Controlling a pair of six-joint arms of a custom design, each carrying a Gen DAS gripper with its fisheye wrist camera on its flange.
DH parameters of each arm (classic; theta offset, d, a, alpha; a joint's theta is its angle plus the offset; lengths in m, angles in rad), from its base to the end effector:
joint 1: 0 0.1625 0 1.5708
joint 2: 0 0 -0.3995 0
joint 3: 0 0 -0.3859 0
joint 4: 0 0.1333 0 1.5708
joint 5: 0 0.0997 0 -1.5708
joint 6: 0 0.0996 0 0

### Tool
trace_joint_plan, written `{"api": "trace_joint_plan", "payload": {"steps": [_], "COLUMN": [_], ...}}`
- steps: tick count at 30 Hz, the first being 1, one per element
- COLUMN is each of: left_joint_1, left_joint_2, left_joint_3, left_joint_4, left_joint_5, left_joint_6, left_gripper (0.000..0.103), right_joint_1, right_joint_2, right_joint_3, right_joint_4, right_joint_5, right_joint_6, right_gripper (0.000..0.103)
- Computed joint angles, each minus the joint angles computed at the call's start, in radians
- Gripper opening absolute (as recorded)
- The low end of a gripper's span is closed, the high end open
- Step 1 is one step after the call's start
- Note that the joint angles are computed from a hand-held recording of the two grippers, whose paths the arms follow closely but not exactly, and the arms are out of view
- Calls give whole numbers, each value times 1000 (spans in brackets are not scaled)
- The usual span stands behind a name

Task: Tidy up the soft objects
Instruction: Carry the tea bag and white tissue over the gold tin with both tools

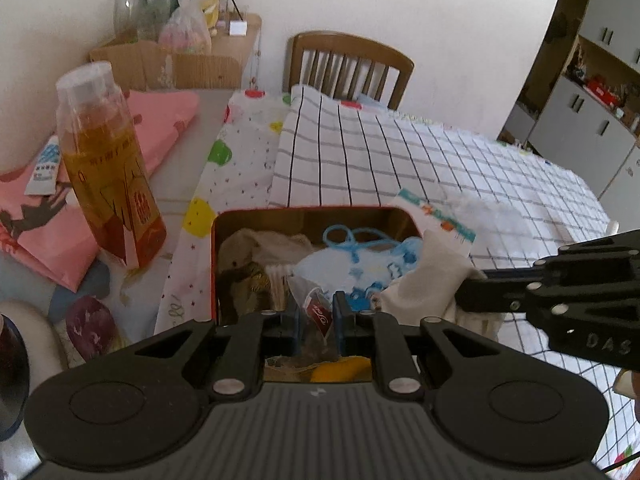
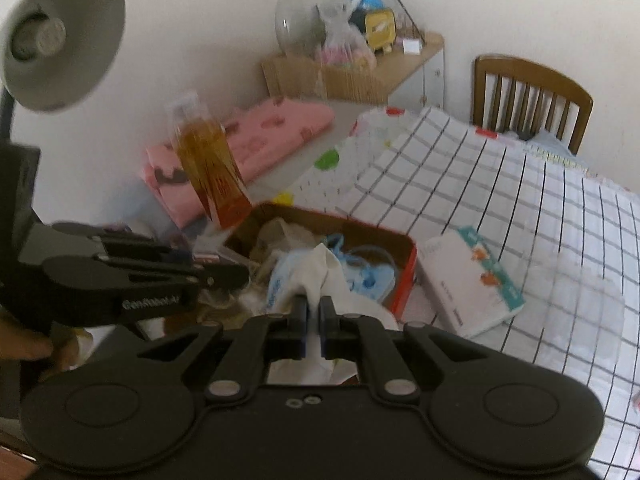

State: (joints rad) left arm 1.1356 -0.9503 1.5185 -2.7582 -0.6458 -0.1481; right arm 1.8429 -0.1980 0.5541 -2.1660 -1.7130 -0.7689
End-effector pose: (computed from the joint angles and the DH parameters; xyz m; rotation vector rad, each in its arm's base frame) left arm -0.0909 -0.7005 0.2889 -0.0330 2.2589 -1.0033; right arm 0.3496 -0.8094 0.0344 1.4362 -2.5559 0.2900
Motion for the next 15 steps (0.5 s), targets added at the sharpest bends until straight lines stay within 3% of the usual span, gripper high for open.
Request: {"api": "trace_joint_plan", "payload": {"steps": [15], "left_joint_1": [42], "left_joint_2": [22], "left_joint_3": [-33], "left_joint_4": [50], "left_joint_5": [-72], "left_joint_6": [55], "left_gripper": [16], "right_joint_1": [4], "right_joint_2": [55], "right_joint_3": [-22], "right_joint_4": [-1], "right_joint_5": [-90], "right_joint_6": [13], "right_gripper": [7]}}
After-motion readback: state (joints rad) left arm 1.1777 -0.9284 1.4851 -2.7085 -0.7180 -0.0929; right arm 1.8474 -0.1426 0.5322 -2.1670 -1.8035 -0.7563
